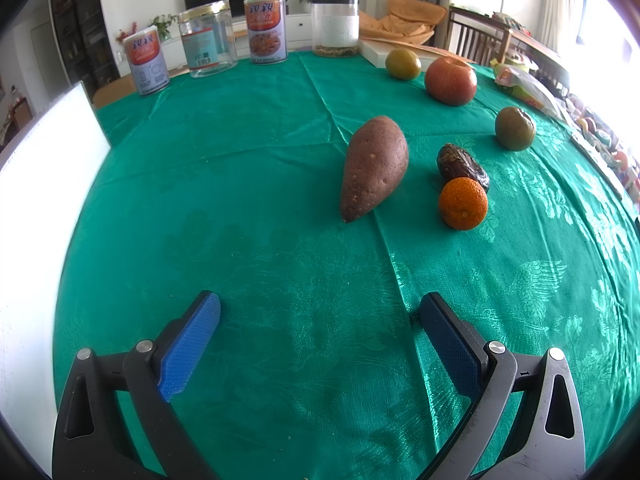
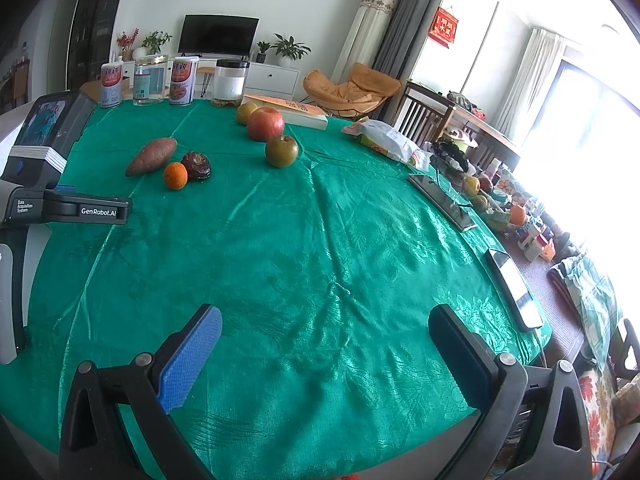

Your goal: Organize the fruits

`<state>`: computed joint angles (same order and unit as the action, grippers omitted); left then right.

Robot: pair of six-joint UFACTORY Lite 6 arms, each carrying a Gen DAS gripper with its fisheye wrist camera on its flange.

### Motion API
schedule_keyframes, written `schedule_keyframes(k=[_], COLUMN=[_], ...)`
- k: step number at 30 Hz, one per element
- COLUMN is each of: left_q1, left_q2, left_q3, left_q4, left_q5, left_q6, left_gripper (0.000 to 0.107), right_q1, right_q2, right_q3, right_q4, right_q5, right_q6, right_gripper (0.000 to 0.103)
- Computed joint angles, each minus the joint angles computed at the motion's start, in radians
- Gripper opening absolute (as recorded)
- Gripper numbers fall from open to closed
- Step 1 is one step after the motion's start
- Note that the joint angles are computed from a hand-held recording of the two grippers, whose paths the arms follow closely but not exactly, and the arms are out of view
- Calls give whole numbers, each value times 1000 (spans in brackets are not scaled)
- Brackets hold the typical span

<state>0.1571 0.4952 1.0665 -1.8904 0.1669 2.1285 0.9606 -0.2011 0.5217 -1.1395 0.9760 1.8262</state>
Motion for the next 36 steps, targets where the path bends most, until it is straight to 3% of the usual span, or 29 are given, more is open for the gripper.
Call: schedule_keyframes(k=[36], left_q1=[1], left_q2=[0], left_q3=[-2], left_q4=[-13], left_q5=[1], left_q6=[14], left_gripper=[101], right_q1=[-10], right_q2=[-17], right_q3=[-13], right_q4=[-12], right_q5=[-13], right_q6=[11], right_gripper=[103])
